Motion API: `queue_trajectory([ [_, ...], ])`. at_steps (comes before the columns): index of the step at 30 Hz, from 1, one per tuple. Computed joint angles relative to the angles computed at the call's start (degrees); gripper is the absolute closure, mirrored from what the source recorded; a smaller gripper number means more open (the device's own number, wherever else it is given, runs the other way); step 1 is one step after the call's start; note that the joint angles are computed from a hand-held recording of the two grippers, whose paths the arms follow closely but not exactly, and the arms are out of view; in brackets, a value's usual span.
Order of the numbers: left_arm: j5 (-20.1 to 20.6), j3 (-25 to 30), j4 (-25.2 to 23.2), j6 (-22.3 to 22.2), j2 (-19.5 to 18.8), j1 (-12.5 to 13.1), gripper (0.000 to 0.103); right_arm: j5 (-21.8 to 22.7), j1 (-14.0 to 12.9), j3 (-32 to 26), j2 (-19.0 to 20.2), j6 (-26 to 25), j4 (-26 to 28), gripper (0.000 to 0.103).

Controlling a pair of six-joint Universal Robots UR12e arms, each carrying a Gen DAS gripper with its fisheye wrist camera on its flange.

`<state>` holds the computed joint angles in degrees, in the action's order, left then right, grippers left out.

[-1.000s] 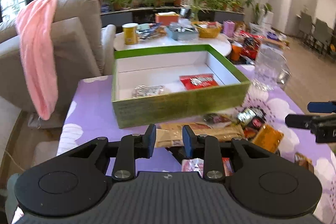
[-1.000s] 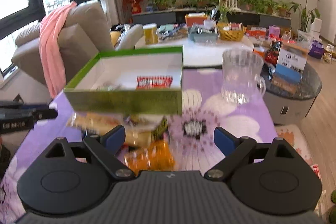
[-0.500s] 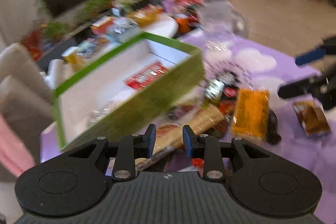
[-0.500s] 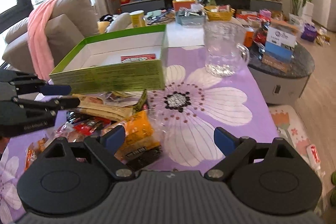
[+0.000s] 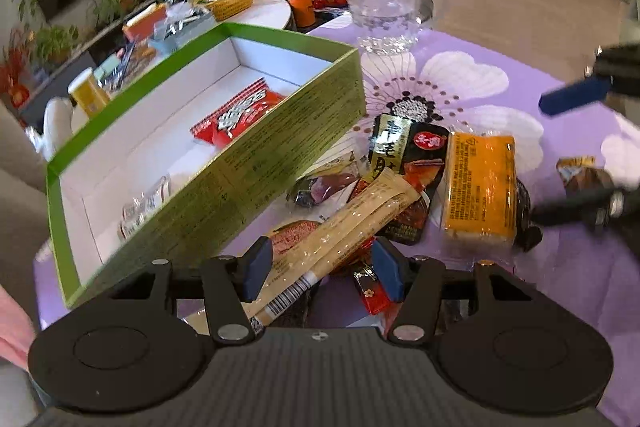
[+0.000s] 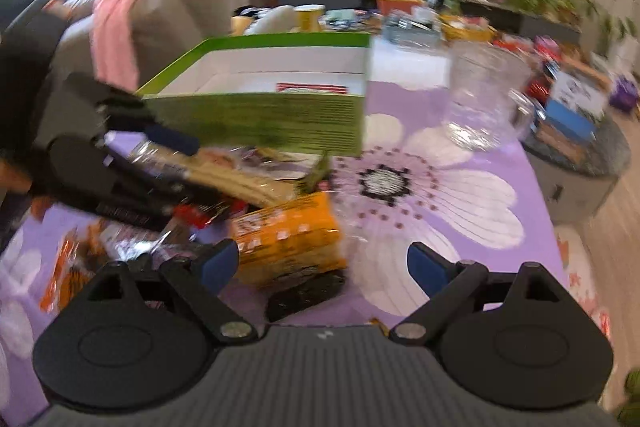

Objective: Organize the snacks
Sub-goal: 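Return both tools to the pile and reach for more snacks, then grasp the orange cake pack with the right tool while the left tool grasps a tan stick pack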

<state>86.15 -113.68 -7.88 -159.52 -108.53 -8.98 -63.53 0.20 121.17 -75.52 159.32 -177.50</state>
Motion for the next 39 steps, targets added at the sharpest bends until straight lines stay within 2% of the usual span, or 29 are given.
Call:
queue_trajectory([
  [1, 0.5, -0.3, 0.7, -0.3, 0.0, 0.0, 0.066, -0.2, 0.4, 0.1, 0.1, -1.7, -0.2, 0.05],
  [3, 1.2, -0.8, 1.8, 0.5, 0.1, -0.3, 0.07, -1.1, 1.1, -0.1, 0.4, -4.3, -0.6, 0.05],
  [5, -0.5, -1.5, 2.5, 0.2, 0.4, 0.0, 0.079, -2.2, 2.0, -0.4, 0.8, -6.2, -0.6, 0.05],
  [7, -0.8, -2.0, 3.0, -0.9, 0.8, 0.0, 0.095, -3.3, 2.6, -0.9, 1.2, -7.2, 0.0, 0.05],
  [9, -1.1, -2.2, 0.9, -2.7, 1.4, 0.2, 0.102, -5.2, 3.4, -1.6, 1.9, -7.3, 0.5, 0.05],
  [10, -1.5, -2.6, 0.5, -3.7, 1.8, 0.3, 0.102, -5.6, 3.6, -1.8, 2.2, -7.3, 0.2, 0.05],
  [14, 0.9, -4.6, 4.4, -6.9, 2.5, 0.2, 0.099, -6.2, 3.7, -2.7, 3.1, -6.0, 0.0, 0.05],
  [16, 2.1, -5.1, 5.6, -7.5, 2.8, 0.1, 0.079, -6.7, 3.8, -3.0, 3.3, -4.9, 0.2, 0.05],
  [17, 3.0, -5.1, 6.2, -6.8, 2.8, -0.1, 0.072, -7.1, 3.9, -3.1, 3.4, -4.3, 0.4, 0.05],
  [18, 4.3, -5.0, 6.4, -5.5, 2.6, -0.3, 0.061, -7.1, 3.8, -3.1, 3.4, -3.9, 0.5, 0.05],
  [19, 5.5, -4.9, 7.1, -4.0, 2.4, -0.7, 0.055, -6.9, 3.7, -3.1, 3.4, -3.4, 0.6, 0.05],
  [20, 6.1, -4.6, 7.1, -3.0, 2.2, -0.8, 0.054, -6.9, 3.7, -3.0, 3.4, -3.0, 0.7, 0.05],
  [24, 4.5, -3.5, 6.3, 0.6, 1.3, -1.1, 0.053, -6.6, 3.6, -2.8, 3.6, -1.8, -0.4, 0.05],
  [26, 5.0, -2.9, 6.5, 2.8, 0.5, -1.6, 0.053, -6.1, 3.4, -2.7, 3.5, -1.4, -0.6, 0.05],
  [31, 5.1, -1.2, 4.1, 4.3, -1.1, -2.3, 0.052, -6.4, 3.1, -2.5, 3.6, -1.3, -2.5, 0.05],
  [33, 6.0, -1.4, 6.6, 5.1, -2.0, -2.8, 0.051, -6.1, 2.8, -2.6, 3.7, -1.0, -2.4, 0.05],
  [35, 6.4, -1.5, 8.0, 5.1, -2.3, -2.9, 0.057, -5.9, 2.6, -2.6, 3.7, -0.4, -2.3, 0.05],
  [36, 6.6, -1.7, 8.8, 5.2, -2.3, -3.0, 0.07, -5.8, 2.5, -2.5, 3.6, -0.3, -2.3, 0.051],
  [37, 5.7, -1.8, 8.1, 5.1, -2.0, -2.7, 0.077, -5.8, 2.5, -2.5, 3.6, -0.1, -2.3, 0.05],
  [39, 3.2, -2.0, 6.6, 3.9, -1.3, -2.1, 0.078, -5.7, 2.3, -2.2, 3.3, 0.1, -2.5, 0.05],
])
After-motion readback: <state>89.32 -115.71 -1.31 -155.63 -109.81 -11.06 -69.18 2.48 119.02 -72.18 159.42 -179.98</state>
